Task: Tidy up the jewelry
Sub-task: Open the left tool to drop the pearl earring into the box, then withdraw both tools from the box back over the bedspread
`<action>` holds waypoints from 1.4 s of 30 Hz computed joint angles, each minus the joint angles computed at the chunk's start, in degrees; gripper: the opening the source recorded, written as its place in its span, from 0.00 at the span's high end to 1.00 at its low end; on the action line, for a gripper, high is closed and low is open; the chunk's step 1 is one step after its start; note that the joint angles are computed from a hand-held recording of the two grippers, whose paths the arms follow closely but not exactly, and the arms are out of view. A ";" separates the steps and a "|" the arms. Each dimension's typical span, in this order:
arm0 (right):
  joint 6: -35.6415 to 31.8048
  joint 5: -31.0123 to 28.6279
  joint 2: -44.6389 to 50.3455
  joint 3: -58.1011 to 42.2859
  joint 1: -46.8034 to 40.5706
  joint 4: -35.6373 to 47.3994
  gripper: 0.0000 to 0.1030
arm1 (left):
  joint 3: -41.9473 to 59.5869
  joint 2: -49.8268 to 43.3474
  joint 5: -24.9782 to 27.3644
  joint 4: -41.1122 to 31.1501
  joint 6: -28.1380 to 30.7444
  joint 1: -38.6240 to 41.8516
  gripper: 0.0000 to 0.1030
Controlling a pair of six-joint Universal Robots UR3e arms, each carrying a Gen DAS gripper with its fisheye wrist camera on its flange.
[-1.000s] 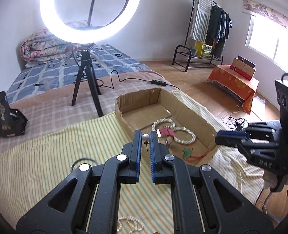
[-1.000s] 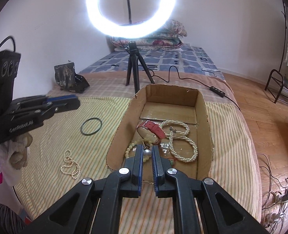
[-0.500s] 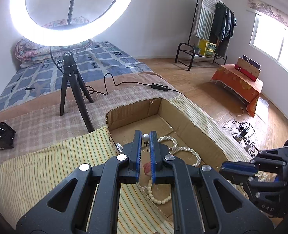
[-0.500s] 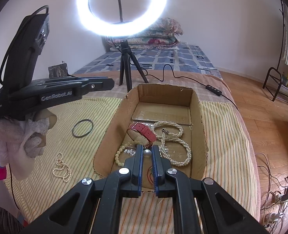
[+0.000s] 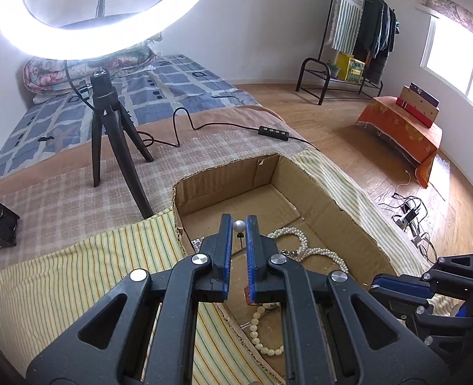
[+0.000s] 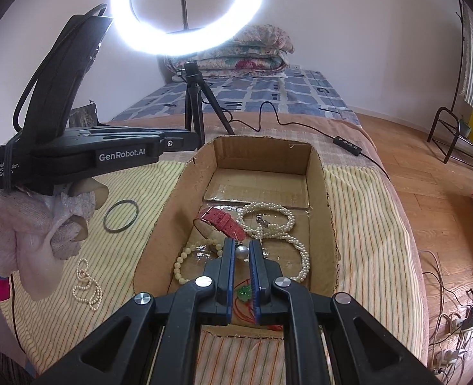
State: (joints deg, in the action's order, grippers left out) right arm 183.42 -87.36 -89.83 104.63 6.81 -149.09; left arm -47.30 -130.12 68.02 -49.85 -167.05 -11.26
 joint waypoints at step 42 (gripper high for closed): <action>5.50 -8.40 -5.11 3.53 5.89 -2.64 0.00 | -18.62 14.56 3.74 10.30 3.27 3.46 0.15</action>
State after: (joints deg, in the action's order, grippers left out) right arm 188.92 -95.75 -94.94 108.16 12.70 -151.73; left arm -65.92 -115.56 71.76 -39.54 -163.78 -7.80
